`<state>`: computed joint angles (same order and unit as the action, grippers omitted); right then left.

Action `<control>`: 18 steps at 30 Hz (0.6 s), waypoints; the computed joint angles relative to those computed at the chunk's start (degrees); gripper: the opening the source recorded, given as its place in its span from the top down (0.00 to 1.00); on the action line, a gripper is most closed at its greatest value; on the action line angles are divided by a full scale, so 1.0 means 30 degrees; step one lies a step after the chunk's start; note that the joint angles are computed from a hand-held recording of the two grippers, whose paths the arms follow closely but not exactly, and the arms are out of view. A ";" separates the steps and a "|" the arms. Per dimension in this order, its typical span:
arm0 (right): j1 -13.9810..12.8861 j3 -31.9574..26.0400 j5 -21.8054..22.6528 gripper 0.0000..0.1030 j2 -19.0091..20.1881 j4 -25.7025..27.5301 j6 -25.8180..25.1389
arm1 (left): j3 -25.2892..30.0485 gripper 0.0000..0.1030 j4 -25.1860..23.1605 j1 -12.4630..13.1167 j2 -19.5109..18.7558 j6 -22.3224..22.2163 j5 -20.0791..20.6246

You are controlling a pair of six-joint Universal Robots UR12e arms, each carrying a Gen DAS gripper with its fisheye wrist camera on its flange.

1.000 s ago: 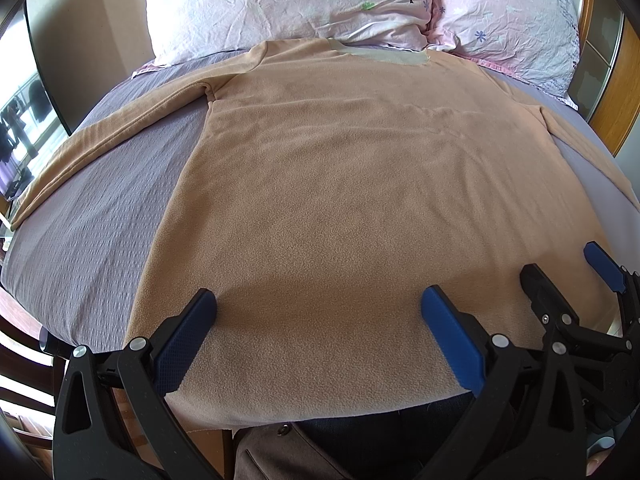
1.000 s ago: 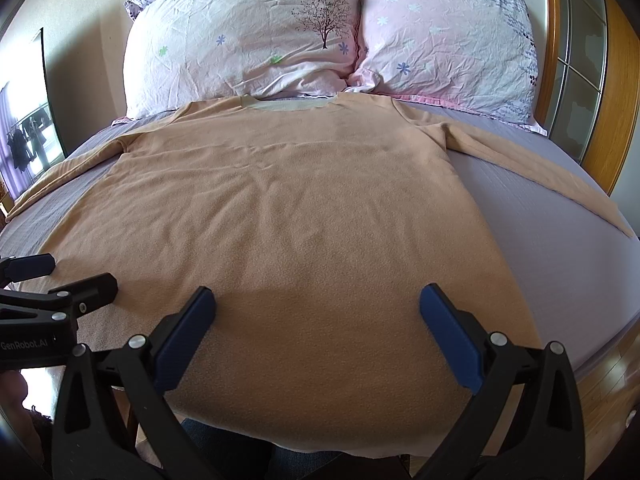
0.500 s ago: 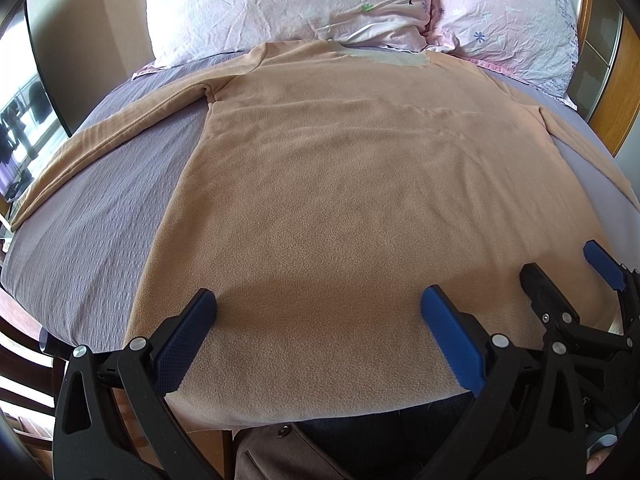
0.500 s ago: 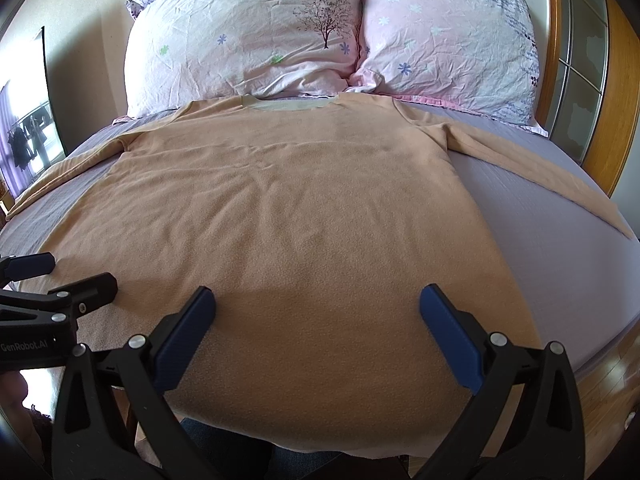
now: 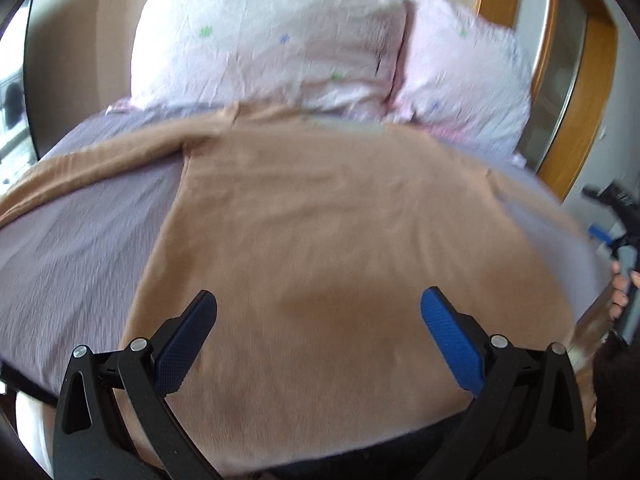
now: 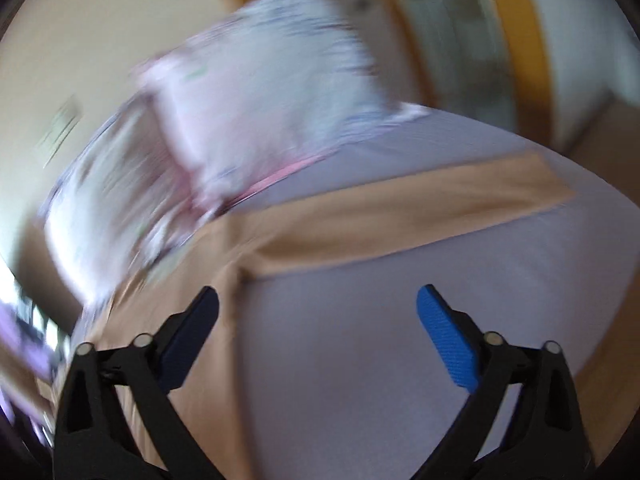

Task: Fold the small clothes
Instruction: 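Grasp a sleeve cuff with the right gripper and fold it across the shirt body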

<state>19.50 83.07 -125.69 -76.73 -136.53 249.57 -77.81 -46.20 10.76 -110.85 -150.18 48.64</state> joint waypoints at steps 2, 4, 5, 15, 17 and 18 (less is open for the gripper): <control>-0.1026 0.1134 0.0744 0.40 -0.1081 0.0757 0.3126 | -0.0044 0.01 0.1663 0.0246 -0.0251 -0.0964 -0.1713; -0.1919 0.2101 0.1329 0.48 -0.1909 0.1460 0.6242 | 0.0134 0.01 0.3435 0.0517 -0.0732 -0.2302 -0.3892; -0.2226 0.2471 0.1480 0.50 -0.2180 0.1660 0.7377 | 0.0257 0.01 0.3742 0.0593 -0.0893 -0.2642 -0.4557; -0.3480 0.4201 0.1324 0.92 -0.2792 0.1566 1.1112 | 0.2917 0.01 0.3653 0.0816 -0.2973 -0.5639 -0.7567; -0.3747 0.4377 0.1759 0.96 -0.2939 0.1634 1.1029 | 0.3284 0.01 0.2987 0.1043 -0.3269 -0.5981 -0.8397; -0.3653 0.3962 0.1419 0.96 -0.2679 0.1726 1.0552 | 0.3840 0.01 0.2437 0.1159 -0.3657 -0.6613 -0.8950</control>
<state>8.54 94.95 -121.44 -84.77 -131.36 281.22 -66.29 -38.88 14.24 -121.82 -170.02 21.79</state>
